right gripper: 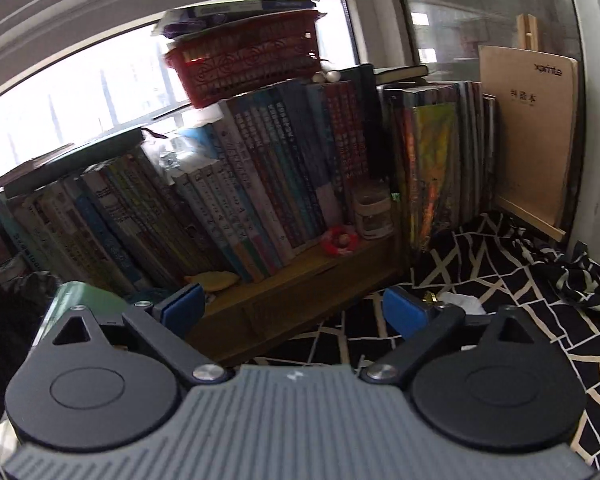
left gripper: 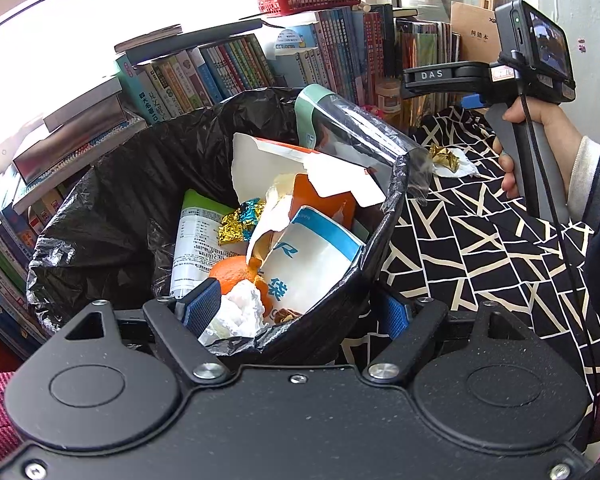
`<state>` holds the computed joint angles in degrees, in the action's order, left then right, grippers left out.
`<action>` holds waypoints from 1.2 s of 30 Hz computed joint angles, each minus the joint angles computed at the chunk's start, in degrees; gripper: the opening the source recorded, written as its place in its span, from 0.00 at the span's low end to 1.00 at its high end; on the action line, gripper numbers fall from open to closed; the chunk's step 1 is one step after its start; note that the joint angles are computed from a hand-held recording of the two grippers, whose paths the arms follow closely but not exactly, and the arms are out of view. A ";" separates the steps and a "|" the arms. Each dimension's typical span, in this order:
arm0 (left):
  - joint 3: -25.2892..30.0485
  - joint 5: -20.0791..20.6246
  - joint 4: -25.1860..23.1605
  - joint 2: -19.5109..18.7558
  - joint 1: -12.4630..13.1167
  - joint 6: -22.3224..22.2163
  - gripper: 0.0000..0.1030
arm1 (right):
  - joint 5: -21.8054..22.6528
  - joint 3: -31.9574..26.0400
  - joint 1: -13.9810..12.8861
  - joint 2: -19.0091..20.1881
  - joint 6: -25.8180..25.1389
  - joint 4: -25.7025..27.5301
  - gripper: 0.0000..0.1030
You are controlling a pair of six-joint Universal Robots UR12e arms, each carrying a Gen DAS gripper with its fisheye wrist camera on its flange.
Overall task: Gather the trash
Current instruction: 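Move the right gripper back to the gold foil wrapper on the tissue, then close the right gripper on the gold foil wrapper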
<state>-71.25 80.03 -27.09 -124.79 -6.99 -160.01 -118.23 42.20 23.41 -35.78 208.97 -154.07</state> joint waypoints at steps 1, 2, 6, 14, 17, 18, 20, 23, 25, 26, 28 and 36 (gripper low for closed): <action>0.09 0.08 -0.05 -0.05 -0.02 0.00 0.77 | -1.92 0.55 -0.30 -0.15 1.17 0.75 0.97; 0.10 0.14 0.01 -0.07 -0.04 -0.03 0.77 | -3.55 0.99 -0.59 -0.28 2.37 1.75 0.97; 0.09 0.43 0.29 -0.14 -0.11 0.03 0.77 | -8.73 2.64 -1.92 -0.68 8.00 7.47 0.97; 0.88 0.58 -0.29 -0.45 -0.15 -0.67 0.77 | -9.64 3.03 -4.24 0.63 14.34 18.15 0.97; 0.98 0.87 0.12 -0.59 -0.23 -0.23 0.78 | -10.04 0.55 -4.55 2.71 13.40 18.89 0.97; 1.03 1.05 0.21 -0.64 -0.29 -0.17 0.79 | -10.13 -0.95 -4.71 3.67 13.23 19.34 0.96; 1.14 1.37 0.35 -0.74 -0.40 0.03 0.79 | -9.95 -4.38 -5.04 5.65 12.93 20.87 0.94; 1.38 1.64 0.58 -1.00 -0.51 0.47 0.80 | -8.44 -9.95 -5.65 8.78 11.78 23.63 0.89; 1.64 1.68 0.39 -1.19 -0.53 0.36 0.82 | -6.24 -13.60 -6.05 10.58 11.72 27.07 0.76; 1.77 1.67 0.26 -1.27 -0.52 0.30 0.83 | -3.91 -16.31 -6.44 11.67 12.84 31.09 0.59; 1.88 1.75 0.23 -1.35 -0.55 0.29 0.83 | -1.23 -19.49 -6.82 12.91 15.75 36.75 0.19; 1.96 1.50 -0.35 -1.29 -0.41 -0.01 0.82 | -0.76 -8.20 -5.37 6.05 14.33 25.59 0.18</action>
<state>-69.30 81.53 -27.44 -126.08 -7.41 -160.02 -119.00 34.00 18.04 -29.73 223.31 -128.48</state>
